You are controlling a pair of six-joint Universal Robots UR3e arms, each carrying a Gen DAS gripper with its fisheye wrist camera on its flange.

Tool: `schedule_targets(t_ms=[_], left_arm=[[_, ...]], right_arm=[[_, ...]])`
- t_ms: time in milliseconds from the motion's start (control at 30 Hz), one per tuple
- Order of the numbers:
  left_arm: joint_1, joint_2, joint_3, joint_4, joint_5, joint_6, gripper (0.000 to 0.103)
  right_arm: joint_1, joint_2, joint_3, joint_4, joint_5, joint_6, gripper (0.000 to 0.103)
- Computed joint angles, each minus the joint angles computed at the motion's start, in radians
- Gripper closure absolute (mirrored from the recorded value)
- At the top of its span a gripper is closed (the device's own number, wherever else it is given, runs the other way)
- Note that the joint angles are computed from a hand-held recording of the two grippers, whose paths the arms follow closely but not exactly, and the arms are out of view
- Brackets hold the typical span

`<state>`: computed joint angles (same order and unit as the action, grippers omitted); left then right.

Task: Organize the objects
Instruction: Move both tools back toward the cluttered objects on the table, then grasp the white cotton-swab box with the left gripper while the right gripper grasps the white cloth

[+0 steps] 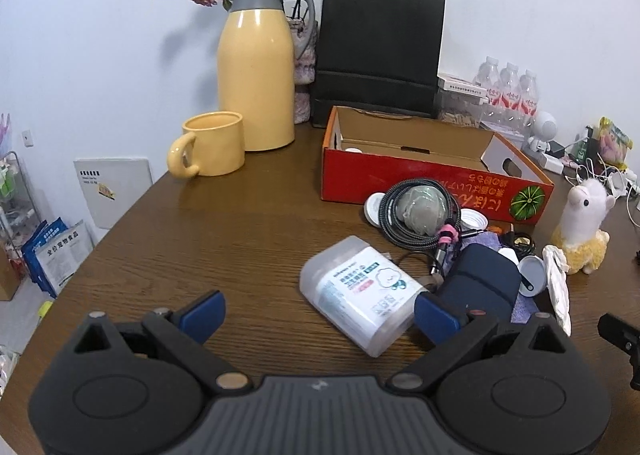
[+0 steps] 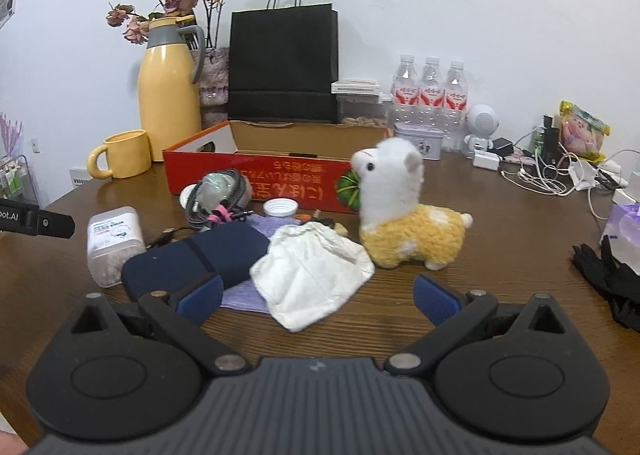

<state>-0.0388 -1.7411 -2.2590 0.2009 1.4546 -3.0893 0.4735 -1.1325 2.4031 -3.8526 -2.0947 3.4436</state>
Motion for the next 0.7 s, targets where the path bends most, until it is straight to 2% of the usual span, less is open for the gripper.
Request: schedule_targets(t_ms=[133, 300, 500, 633, 700], left_arm=[[-0.048, -0.048, 0.077, -0.052, 0.036, -0.044, 0.002], [-0.124, -0.156, 0.243, -0.150, 0.125, -0.134, 0.002], [-0.208, -0.322, 0.471, -0.269, 0.288, -0.219, 0.002], [-0.191, -0.357, 0.493, -0.269, 0.263, -0.239, 0.003], [-0.181, -0.364, 0.493, -0.273, 0.245, -0.230, 0.007]], right_arm=[[-0.040, 0.004, 0.029, -0.034, 0.029, -0.013, 0.000], [-0.109, 0.028, 0.032, -0.061, 0.110, -0.049, 0.000], [-0.179, 0.056, -0.003, -0.056, 0.201, -0.079, 0.000], [-0.238, 0.064, -0.039, -0.022, 0.283, -0.087, 0.000], [-0.263, 0.067, -0.062, 0.003, 0.325, -0.083, 0.000]])
